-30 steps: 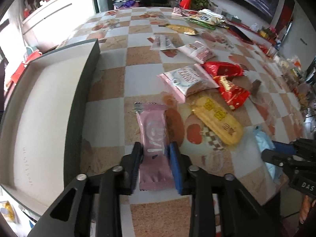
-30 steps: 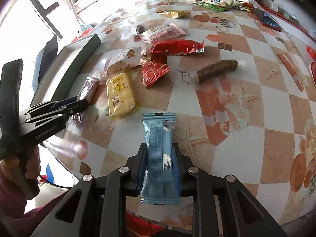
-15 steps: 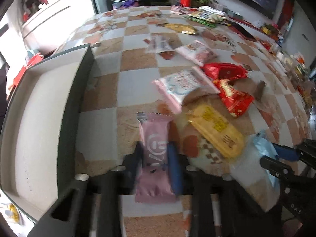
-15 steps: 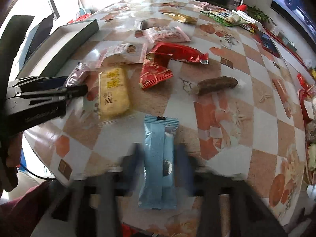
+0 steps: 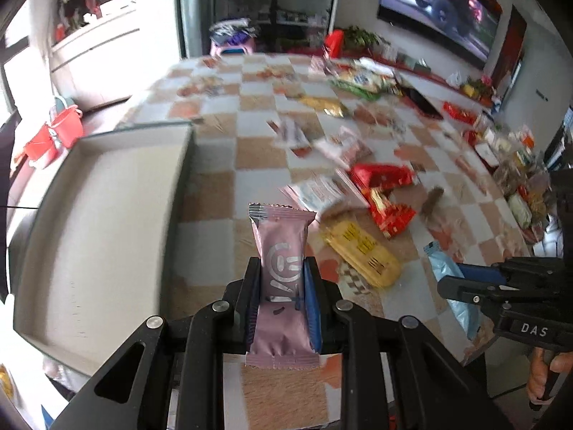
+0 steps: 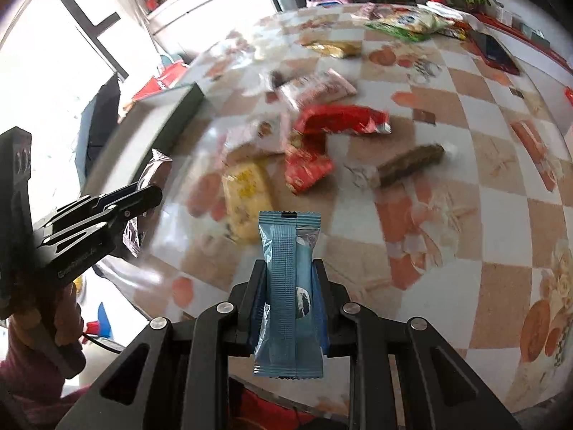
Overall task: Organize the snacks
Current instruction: 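Carry both bars to the white tray and open both grippers to drop them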
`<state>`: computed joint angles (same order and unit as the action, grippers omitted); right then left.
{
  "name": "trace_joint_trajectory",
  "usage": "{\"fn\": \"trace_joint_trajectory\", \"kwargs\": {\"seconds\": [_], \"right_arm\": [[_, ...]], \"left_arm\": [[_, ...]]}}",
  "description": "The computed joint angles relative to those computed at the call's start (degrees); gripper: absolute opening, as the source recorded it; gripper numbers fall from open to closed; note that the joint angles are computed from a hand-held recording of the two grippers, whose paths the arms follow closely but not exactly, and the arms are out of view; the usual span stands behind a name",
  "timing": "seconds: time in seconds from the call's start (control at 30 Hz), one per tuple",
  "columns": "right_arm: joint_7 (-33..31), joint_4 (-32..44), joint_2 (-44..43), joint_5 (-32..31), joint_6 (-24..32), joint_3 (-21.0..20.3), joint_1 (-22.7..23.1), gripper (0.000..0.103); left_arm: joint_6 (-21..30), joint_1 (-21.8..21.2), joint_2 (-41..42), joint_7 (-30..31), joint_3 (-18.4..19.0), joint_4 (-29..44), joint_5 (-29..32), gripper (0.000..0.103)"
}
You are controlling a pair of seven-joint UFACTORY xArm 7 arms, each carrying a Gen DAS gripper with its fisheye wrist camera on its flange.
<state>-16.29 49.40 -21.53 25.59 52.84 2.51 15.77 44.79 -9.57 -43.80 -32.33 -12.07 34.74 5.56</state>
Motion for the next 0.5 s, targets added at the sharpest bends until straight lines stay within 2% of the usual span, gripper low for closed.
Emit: {"fn": "trace_joint_trajectory", "kwargs": {"seconds": [0.27, 0.5], "right_arm": [[-2.12, 6.43, 4.96, 4.44, -1.94, 2.58, 4.41, 0.026], [-3.24, 15.58, 13.72, 7.51, -3.06, 7.25, 9.11, 0.026]], "left_arm": [[5.8, 6.38, -8.85, 0.74, 2.49, -2.39, 4.17, 0.025], [9.64, 12.62, -13.32, 1.96, 5.57, -5.65, 6.18, 0.025]]}}
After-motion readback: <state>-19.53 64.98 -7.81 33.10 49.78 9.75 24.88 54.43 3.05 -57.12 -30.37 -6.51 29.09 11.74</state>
